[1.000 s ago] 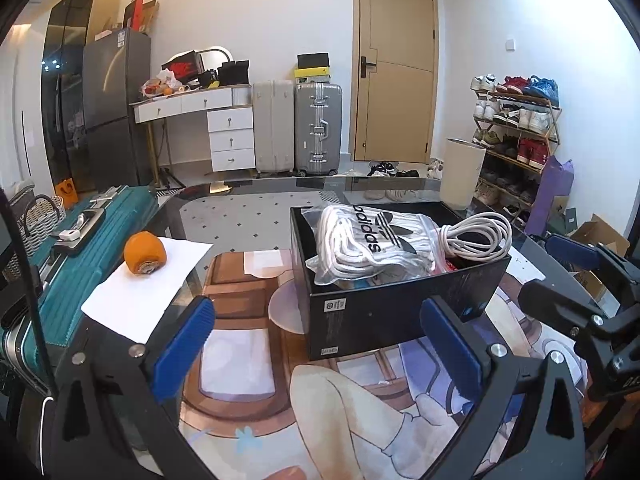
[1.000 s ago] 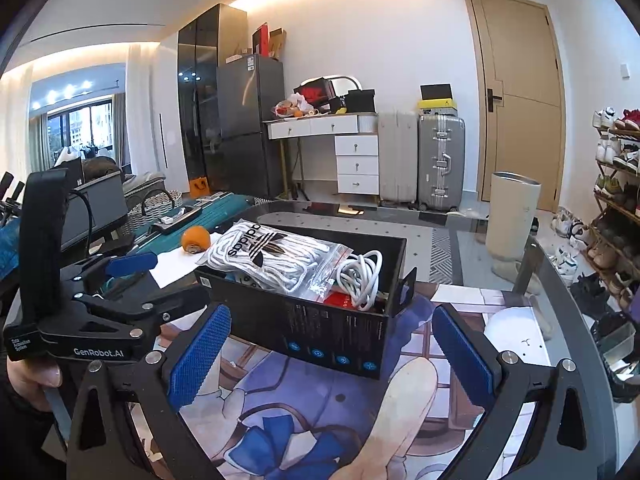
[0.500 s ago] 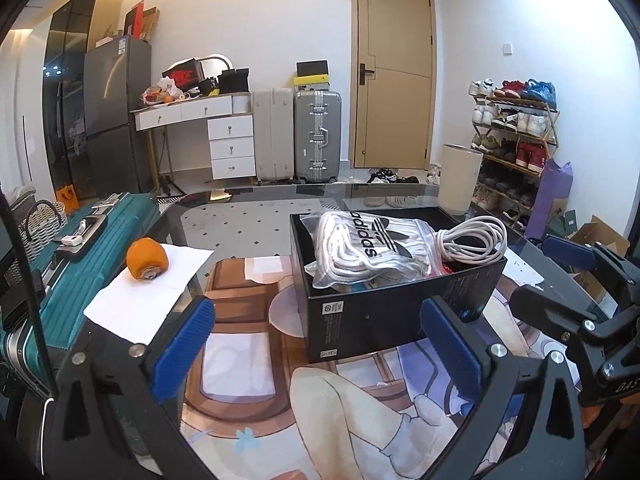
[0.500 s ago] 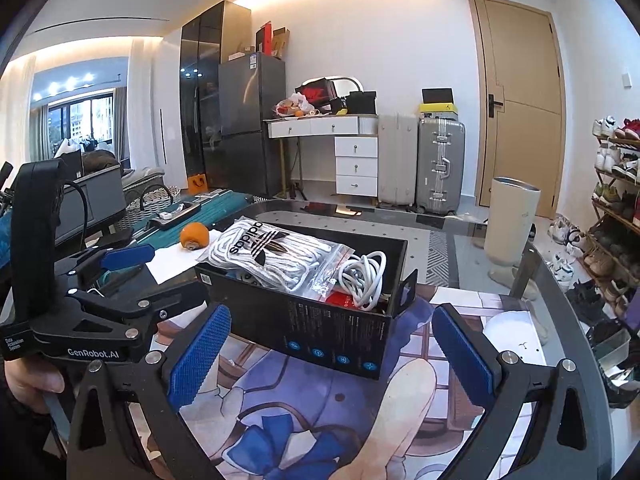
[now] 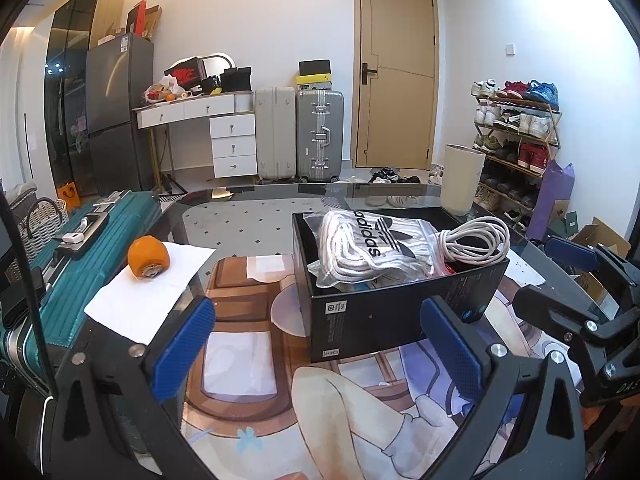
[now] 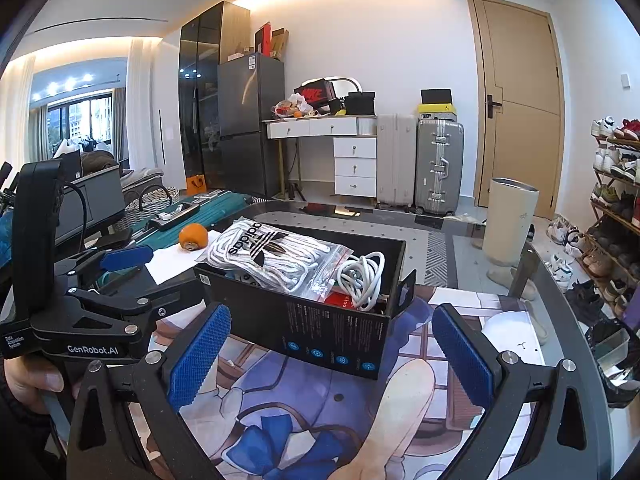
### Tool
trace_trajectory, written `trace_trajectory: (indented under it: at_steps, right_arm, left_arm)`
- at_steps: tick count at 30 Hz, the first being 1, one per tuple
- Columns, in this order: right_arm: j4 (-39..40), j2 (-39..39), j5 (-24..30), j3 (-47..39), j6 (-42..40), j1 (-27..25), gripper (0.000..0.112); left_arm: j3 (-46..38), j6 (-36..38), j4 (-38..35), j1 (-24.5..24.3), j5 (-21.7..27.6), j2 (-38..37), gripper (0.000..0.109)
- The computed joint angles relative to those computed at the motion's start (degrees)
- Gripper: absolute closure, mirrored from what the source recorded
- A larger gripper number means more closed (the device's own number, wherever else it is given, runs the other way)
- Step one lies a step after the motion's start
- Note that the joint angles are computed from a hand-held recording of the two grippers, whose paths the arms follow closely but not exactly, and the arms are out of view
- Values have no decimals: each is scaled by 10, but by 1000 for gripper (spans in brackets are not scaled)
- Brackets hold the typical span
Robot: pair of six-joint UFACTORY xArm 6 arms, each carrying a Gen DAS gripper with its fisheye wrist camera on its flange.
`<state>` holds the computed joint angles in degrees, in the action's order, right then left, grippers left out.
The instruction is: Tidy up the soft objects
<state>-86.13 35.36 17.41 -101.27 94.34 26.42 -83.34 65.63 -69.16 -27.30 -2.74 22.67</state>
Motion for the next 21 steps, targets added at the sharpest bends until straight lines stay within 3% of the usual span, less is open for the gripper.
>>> trace_trajectory:
  at_steps: [21]
  right_arm:
    - [-4, -1, 2, 2, 4, 2, 10]
  left_arm:
    - [12, -38, 35, 2, -5, -5, 6]
